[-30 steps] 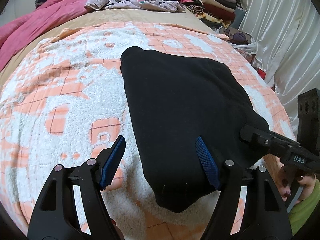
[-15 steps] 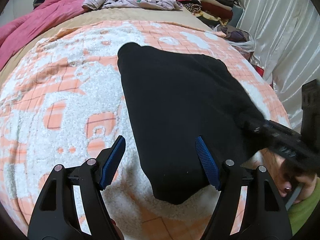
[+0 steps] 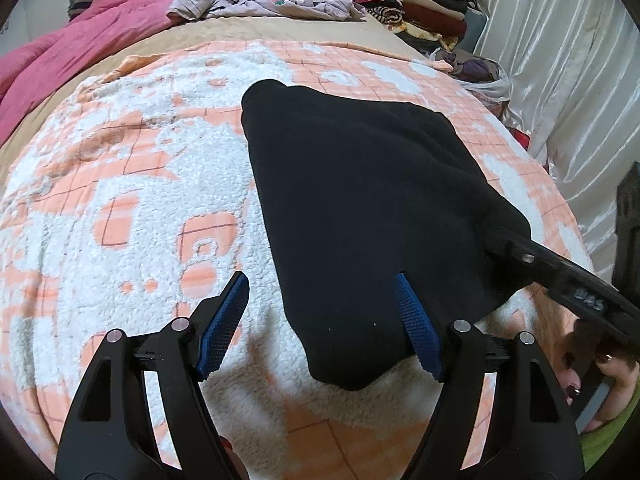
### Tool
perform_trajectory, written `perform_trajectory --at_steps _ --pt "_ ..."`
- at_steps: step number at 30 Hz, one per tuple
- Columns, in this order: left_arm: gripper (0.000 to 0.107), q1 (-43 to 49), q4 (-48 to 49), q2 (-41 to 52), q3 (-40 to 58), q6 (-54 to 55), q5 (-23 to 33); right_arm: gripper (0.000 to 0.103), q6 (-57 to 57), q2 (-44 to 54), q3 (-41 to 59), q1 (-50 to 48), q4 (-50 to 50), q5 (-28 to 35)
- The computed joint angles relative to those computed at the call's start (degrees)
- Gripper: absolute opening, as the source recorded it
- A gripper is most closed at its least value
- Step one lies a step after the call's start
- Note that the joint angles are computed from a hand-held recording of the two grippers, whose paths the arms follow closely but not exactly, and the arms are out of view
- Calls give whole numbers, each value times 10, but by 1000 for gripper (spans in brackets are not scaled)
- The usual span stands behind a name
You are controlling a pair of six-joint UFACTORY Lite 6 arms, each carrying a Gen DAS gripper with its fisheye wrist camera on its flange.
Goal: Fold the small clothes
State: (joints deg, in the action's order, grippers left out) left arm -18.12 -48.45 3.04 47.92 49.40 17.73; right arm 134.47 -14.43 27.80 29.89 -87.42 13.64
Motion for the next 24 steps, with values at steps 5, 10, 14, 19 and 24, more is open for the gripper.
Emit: perform_trajectory --at_steps 5,10,14,19,24 --pt "67 6 13 -27 -12 -15 5 87 -118 -74 -24 45 133 63" --pt "70 20 13 -72 -28 -14 21 95 -160 -132 -27 123 195 158" --pt "77 27 26 -111 -43 -21 27 98 -151 -143 -9 212 210 255" --pt "93 42 39 -169 -67 -23 39 98 -120 -142 15 318 205 367" --pt "93 73 39 -244 -99 -12 60 99 -99 -118 50 421 205 485"
